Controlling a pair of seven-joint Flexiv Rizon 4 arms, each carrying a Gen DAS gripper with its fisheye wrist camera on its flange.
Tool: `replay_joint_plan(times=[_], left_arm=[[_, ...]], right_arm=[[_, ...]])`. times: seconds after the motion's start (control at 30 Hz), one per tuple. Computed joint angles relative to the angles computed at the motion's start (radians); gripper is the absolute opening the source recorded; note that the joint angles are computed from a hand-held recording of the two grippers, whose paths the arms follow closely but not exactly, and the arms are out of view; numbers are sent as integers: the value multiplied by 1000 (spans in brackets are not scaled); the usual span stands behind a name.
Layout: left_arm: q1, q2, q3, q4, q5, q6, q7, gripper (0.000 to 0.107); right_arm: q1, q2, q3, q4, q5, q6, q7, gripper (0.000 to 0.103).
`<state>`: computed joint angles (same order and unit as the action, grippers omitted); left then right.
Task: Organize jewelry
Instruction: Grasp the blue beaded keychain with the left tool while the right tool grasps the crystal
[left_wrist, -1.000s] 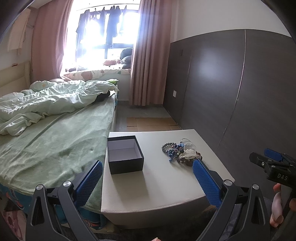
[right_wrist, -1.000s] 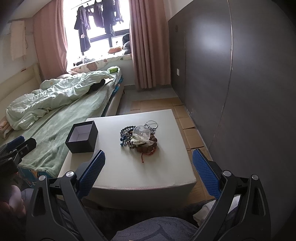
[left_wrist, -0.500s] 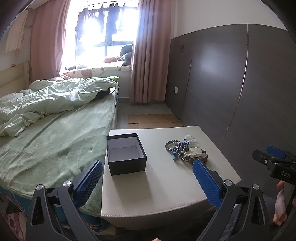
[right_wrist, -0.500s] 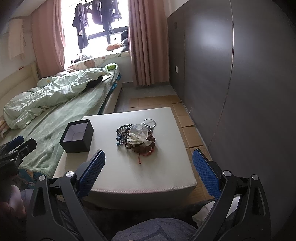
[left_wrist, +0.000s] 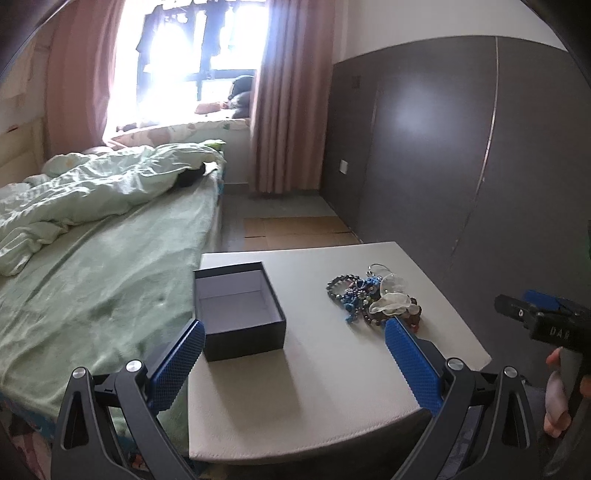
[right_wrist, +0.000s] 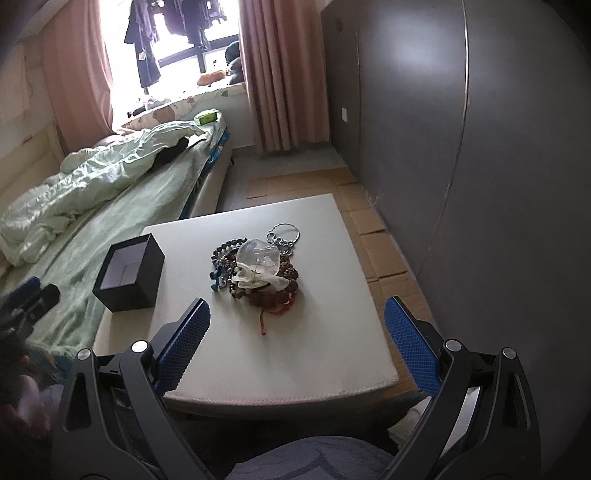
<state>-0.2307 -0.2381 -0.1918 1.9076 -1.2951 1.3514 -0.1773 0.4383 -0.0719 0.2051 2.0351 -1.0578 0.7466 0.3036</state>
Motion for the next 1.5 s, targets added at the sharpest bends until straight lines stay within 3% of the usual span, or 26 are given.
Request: replay_joint_plan(times=[0.07, 0.13, 0.4, 0.5, 0.7, 0.87, 1.07, 1.27, 1.33, 1.4, 1.5], left_arm=[[13, -29, 18, -30, 117, -68, -92, 94], [27, -51, 18, -59, 199, -118, -161, 92], [58, -133, -16, -191, 431, -243, -306, 75], [60, -182, -17, -270, 523, -304, -374, 69], [41, -320, 11, -503, 744, -512, -575, 60], [30, -439, 3, -685, 825, -668, -676, 52], [-10, -544, 7, -831, 903, -730, -726, 42], [-30, -602, -4, -867, 925, -712, -709, 41], [-35, -615, -5, -877, 931, -720, -704, 35], [-44, -629, 1, -889, 944, -730, -707, 14], [-40, -627, -6, -869, 940, -695, -700, 11]], right_arm=[[-15, -1, -7, 6, 26, 37, -16, 94], [-33, -8, -16, 5, 72, 86, -54, 84], [-108, -41, -67, 17, 195, 342, -65, 67], [-121, -74, -77, -13, 275, 418, -116, 66], [-115, -160, -76, -134, 501, 426, -302, 66], [-102, -193, -102, -161, 605, 442, -322, 66], [-101, -207, -128, -127, 646, 516, -298, 66], [-92, -235, -133, -133, 676, 529, -308, 67], [-107, -255, -110, -148, 727, 551, -346, 67], [-104, -262, -108, -157, 748, 545, -366, 67], [-102, -269, -105, -162, 775, 543, -387, 67]])
